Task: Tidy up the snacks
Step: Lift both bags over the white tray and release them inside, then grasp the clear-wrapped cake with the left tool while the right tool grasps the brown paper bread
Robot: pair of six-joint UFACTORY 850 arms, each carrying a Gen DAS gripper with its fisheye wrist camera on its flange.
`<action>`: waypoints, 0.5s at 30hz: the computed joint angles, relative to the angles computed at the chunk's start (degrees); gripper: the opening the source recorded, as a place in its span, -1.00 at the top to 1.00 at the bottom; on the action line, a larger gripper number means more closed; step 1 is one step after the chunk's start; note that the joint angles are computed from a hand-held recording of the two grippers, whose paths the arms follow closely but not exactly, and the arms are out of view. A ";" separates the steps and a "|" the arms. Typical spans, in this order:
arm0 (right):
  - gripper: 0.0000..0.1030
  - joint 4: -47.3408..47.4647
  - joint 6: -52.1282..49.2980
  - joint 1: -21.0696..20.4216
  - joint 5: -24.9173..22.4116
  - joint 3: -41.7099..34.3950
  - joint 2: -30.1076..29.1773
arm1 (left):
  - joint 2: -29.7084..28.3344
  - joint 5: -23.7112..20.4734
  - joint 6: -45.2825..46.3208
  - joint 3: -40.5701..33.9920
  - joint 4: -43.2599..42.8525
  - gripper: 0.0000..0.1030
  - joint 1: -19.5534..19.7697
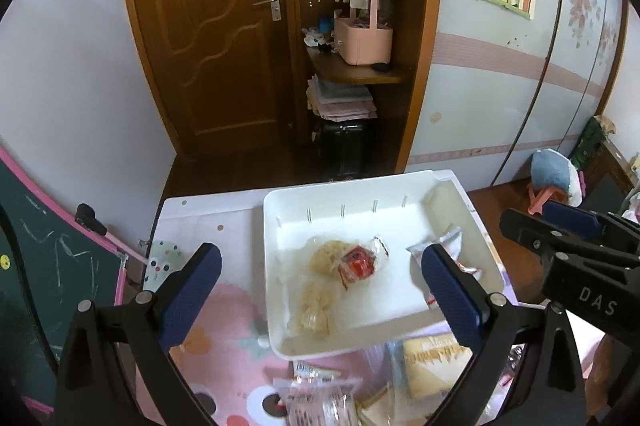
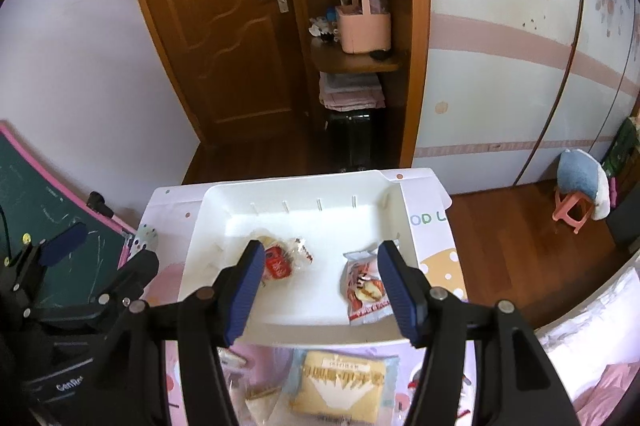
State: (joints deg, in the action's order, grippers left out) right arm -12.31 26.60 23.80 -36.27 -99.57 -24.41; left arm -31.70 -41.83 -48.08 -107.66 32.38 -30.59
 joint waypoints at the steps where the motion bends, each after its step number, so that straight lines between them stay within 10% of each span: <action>1: -0.15 -0.84 0.62 0.37 0.22 1.23 1.31 | 1.16 0.08 -0.52 1.20 0.32 -0.94 -0.20; 15: -0.22 -10.54 7.60 5.60 3.01 20.59 19.53 | 23.38 3.52 -10.86 26.30 9.53 -0.96 -5.33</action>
